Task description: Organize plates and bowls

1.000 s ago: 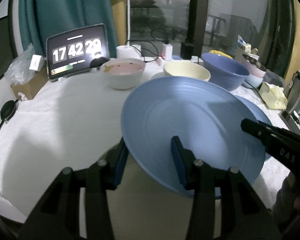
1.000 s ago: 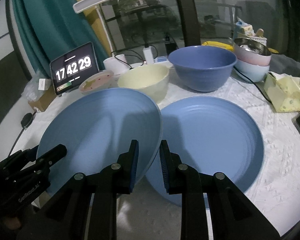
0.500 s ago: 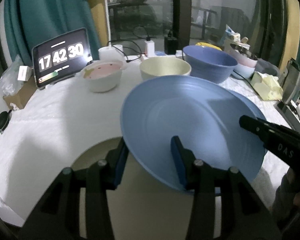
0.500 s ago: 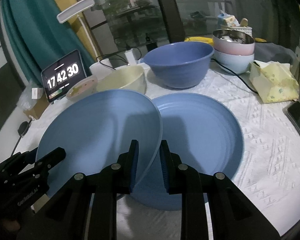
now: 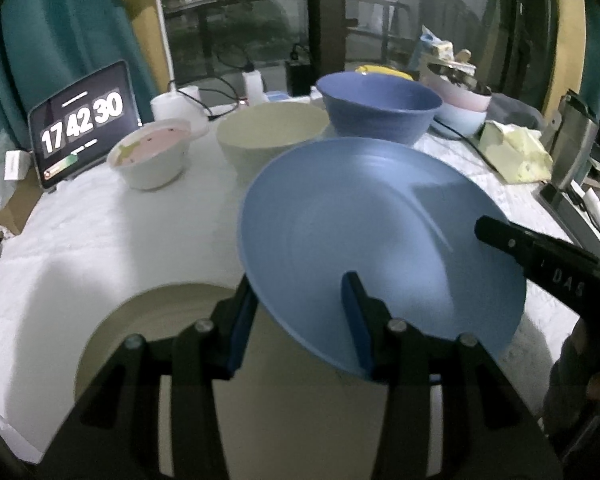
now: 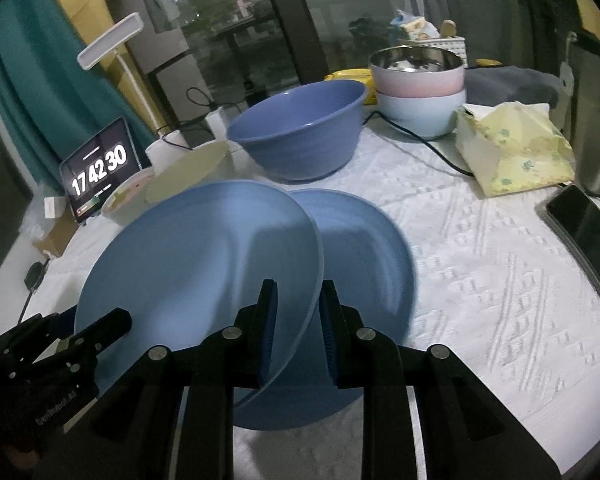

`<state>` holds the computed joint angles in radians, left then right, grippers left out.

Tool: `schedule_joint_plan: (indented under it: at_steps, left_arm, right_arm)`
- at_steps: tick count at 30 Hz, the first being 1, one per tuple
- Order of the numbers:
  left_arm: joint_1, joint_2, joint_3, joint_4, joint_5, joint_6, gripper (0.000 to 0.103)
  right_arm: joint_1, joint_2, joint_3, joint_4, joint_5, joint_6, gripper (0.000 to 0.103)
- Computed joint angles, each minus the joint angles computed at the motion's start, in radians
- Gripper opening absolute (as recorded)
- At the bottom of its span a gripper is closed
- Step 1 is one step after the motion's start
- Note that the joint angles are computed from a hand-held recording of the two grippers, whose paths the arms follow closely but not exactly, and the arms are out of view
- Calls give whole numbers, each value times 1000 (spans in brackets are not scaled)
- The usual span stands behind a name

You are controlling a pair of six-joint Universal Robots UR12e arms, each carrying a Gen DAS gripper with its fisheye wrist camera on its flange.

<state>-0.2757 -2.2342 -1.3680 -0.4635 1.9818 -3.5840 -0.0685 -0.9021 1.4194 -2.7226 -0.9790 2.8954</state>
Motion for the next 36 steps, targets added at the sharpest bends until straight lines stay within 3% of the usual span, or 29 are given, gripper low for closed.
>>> schedule_joint_plan:
  at_steps: [17, 26, 30, 36]
  left_arm:
    - [-5, -57, 89, -73, -57, 36, 44]
    - [4, -64, 107, -108, -100, 14, 46]
    - [4, -56, 93, -84, -90, 14, 47]
    - [5, -36, 59, -37, -86, 12, 48]
  right_arm:
    - [-19, 29, -38, 12, -33, 37, 23]
    - [-21, 35, -52, 9, -42, 54, 23]
    - [-13, 27, -41, -33, -102, 71, 28]
    - [-9, 13, -25, -79, -133, 78, 29]
